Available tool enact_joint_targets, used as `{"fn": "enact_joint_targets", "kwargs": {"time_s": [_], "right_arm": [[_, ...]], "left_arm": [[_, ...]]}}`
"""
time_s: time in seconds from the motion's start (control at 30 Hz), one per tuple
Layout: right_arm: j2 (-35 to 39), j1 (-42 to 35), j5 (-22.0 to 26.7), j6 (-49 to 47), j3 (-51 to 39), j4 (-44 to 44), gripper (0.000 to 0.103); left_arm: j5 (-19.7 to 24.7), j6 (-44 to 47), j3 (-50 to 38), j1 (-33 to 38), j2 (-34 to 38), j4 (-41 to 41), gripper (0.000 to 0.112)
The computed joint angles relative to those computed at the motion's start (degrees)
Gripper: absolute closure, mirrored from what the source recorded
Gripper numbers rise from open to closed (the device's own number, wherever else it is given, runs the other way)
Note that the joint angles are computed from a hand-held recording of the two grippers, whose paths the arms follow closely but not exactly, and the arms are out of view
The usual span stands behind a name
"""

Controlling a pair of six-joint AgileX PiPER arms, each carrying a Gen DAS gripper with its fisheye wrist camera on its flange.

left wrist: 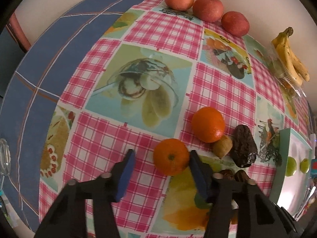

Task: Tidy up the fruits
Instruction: 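Grasp an orange tangerine with the left gripper while the right gripper grasps a brown avocado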

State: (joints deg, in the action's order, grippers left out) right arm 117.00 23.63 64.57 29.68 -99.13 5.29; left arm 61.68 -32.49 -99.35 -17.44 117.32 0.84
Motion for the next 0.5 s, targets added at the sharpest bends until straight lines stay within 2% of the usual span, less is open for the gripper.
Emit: {"fn": "enact_joint_targets", "kwargs": {"time_s": [0.03, 0.2, 0.5], "right_arm": [[-0.07, 0.01, -0.05, 0.03, 0.05, -0.15, 0.061], [-0.13, -0.89, 0.89, -0.76, -1.48, 0.08, 0.061], [-3.58, -1.67, 0.21, -0.91, -2.09, -1.48, 0.061]], "left_arm": [[0.32, 0.81, -0.89, 0.37, 0.43, -0.58, 0.074], [0.79, 1.21, -1.84, 0.22, 0.43, -0.63, 0.075], [-0.45, 1.56, -1.43, 0.56, -4.35, 0.93, 0.075]]}}
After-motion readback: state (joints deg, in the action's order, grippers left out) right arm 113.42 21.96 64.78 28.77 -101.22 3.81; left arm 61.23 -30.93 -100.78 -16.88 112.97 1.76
